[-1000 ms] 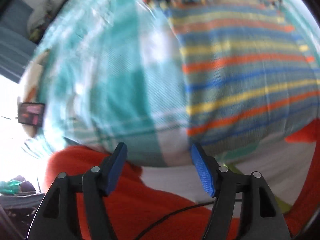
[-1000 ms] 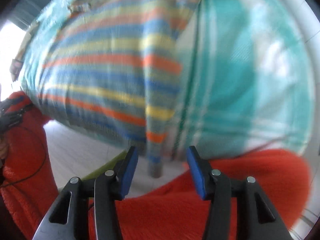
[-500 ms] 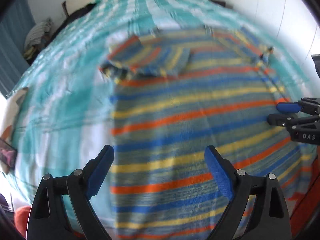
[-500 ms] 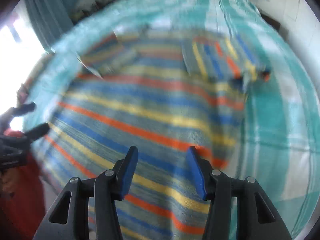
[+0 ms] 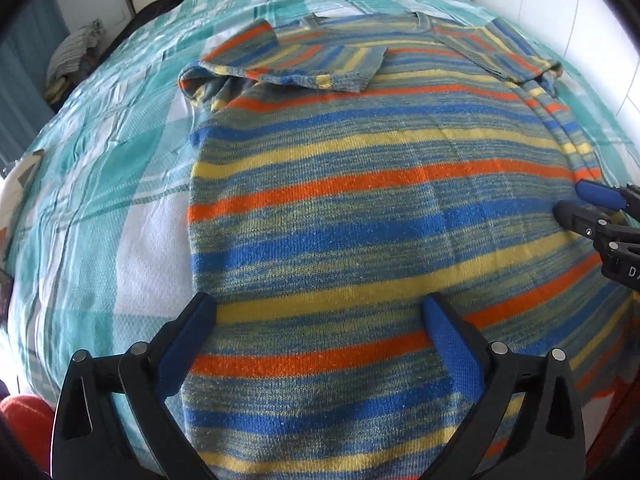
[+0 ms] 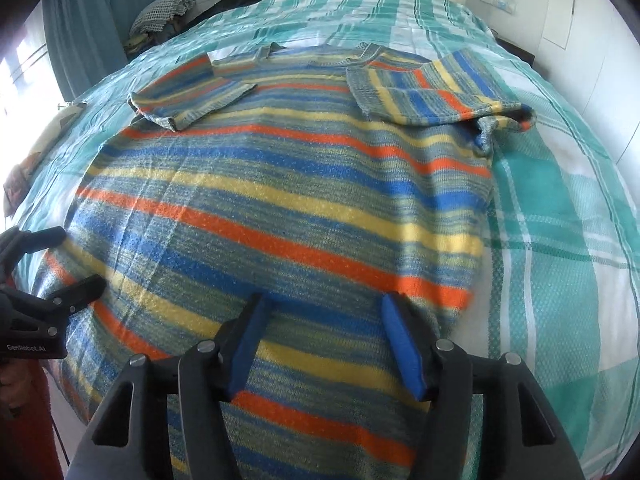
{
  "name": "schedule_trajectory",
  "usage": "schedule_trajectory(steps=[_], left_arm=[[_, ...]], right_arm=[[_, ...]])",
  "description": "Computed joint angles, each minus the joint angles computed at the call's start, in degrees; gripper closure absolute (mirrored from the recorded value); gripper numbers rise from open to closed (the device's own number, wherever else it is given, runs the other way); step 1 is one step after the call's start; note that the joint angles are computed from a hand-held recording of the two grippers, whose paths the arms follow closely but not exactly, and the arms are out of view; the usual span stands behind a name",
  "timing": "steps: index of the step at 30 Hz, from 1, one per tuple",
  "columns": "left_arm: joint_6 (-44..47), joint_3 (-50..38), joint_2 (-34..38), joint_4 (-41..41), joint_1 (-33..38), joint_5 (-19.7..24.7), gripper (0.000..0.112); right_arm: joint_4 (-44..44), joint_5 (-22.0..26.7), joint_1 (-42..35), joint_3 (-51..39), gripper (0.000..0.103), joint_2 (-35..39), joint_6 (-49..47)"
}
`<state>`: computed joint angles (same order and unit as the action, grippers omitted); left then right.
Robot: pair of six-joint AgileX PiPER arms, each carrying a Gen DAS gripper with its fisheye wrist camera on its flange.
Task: Fold small clothes
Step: 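Lower the hem onto the bed and open both grippers, then grasp the sleeve cuff with the right gripper and pull it outward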
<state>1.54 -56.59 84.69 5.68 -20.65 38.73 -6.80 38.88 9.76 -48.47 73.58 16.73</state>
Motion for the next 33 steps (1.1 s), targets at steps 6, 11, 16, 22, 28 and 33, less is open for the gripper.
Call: schedule_trajectory(steps=[6, 11, 16, 22, 28, 33], left_arm=[[-1.0, 1.3, -0.9, 0.8, -0.6, -0.5, 0.010], [0.1, 2.9, -1.9, 0.4, -0.3, -2.2, 0.010], [1.8, 3.8, -2.4, -1.3, 0.4, -3.2, 0.010], [2.1, 4.2, -2.7, -1.4, 0.4, -3.7, 0.010], [4.1, 5.0, -3.3, -2.6, 1.1, -4.3, 0.010], [4.6, 4.6, -2.9, -3.4, 1.4, -4.1, 0.010]], right_arm=[[0.0, -0.6, -0.1, 0.9, 0.043, -0.6, -0.3], [0.7, 3.5, 0.2, -1.9, 0.042, 0.5, -1.8], [8.2, 18.8, -6.8, -20.7, 0.042, 7.3, -20.4], [1.9, 19.4, -7.1, -42.8, 0.032, 24.8, -25.2], [6.0, 15.1, -11.6, -46.7, 0.068, 35.9, -22.1], [11.6, 12.0, -23.7, -43.1, 0.097, 26.3, -21.8]])
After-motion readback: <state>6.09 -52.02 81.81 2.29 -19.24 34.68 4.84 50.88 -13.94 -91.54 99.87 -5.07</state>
